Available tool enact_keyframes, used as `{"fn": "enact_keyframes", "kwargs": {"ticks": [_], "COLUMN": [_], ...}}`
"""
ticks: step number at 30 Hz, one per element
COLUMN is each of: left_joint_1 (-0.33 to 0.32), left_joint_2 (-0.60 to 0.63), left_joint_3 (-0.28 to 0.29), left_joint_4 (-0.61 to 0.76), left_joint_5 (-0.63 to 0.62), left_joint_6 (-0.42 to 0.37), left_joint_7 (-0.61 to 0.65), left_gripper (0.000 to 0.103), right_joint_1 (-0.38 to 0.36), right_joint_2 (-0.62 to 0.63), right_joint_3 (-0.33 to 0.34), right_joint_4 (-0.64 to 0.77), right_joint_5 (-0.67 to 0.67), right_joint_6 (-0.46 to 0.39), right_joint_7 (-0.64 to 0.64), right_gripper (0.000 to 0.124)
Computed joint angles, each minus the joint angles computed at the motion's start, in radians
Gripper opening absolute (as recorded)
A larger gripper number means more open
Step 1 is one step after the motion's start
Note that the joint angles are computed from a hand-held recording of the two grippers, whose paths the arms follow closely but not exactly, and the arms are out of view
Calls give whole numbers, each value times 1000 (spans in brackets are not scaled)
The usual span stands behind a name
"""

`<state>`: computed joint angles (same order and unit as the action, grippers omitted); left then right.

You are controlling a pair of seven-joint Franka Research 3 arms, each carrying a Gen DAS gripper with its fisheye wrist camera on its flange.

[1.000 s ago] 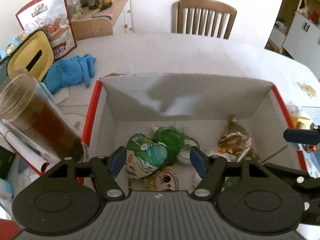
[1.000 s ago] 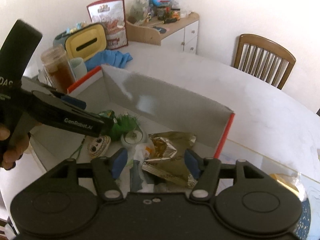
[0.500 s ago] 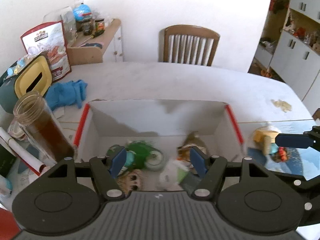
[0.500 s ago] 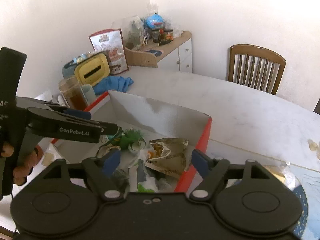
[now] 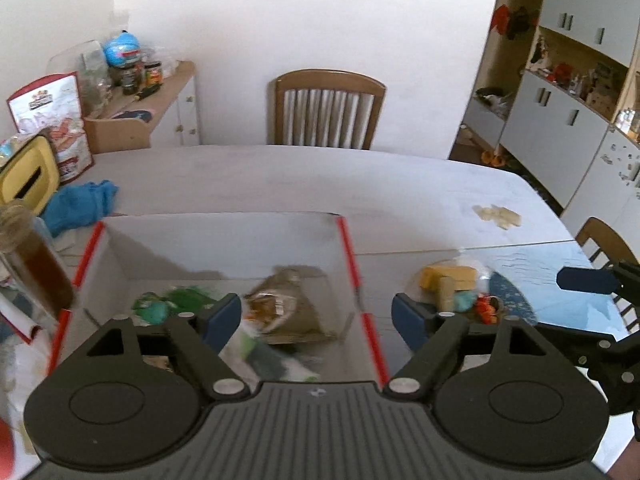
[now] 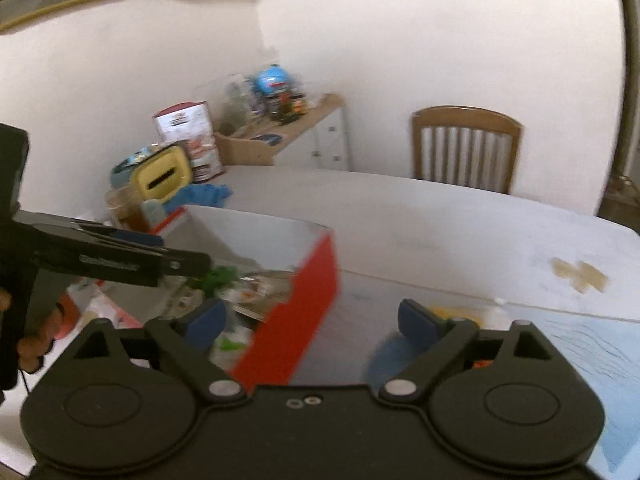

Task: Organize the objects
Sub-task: 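Move both tools back to the remaining items on the table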

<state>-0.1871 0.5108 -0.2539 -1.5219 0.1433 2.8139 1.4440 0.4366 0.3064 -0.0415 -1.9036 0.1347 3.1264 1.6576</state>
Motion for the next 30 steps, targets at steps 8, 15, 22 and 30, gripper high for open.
{"fn": "enact_keyframes", "kwargs": {"ticks": [8,15,22,30], "left_joint_1": [-28,-72,-169,-262], "left_joint_2": [36,100,214,388], "left_joint_3": [-35,-50,7,69], "left_joint_4": [22,85,240,490], "left_joint_5": [-16,-24,25,86], "left_joint_6": [-9,-7,-74,-171], "left_joint_7": [12,21,-61,-151], "left_gripper": [87,102,102,102], "right_joint_1": [-38,-2,-150,-317], "right_joint_2": [-107,-135,-110,-49], "right_joint_3": [-37,-141,-18,155], "right_joint_4": [-190,-266,-270,-224], "right_joint_5": [-7,-78,-8,130], "right_joint_6": [56,59,59,53], "right_joint_7": [-7,67,-40,-254], "right_gripper": [97,97,97,97]}}
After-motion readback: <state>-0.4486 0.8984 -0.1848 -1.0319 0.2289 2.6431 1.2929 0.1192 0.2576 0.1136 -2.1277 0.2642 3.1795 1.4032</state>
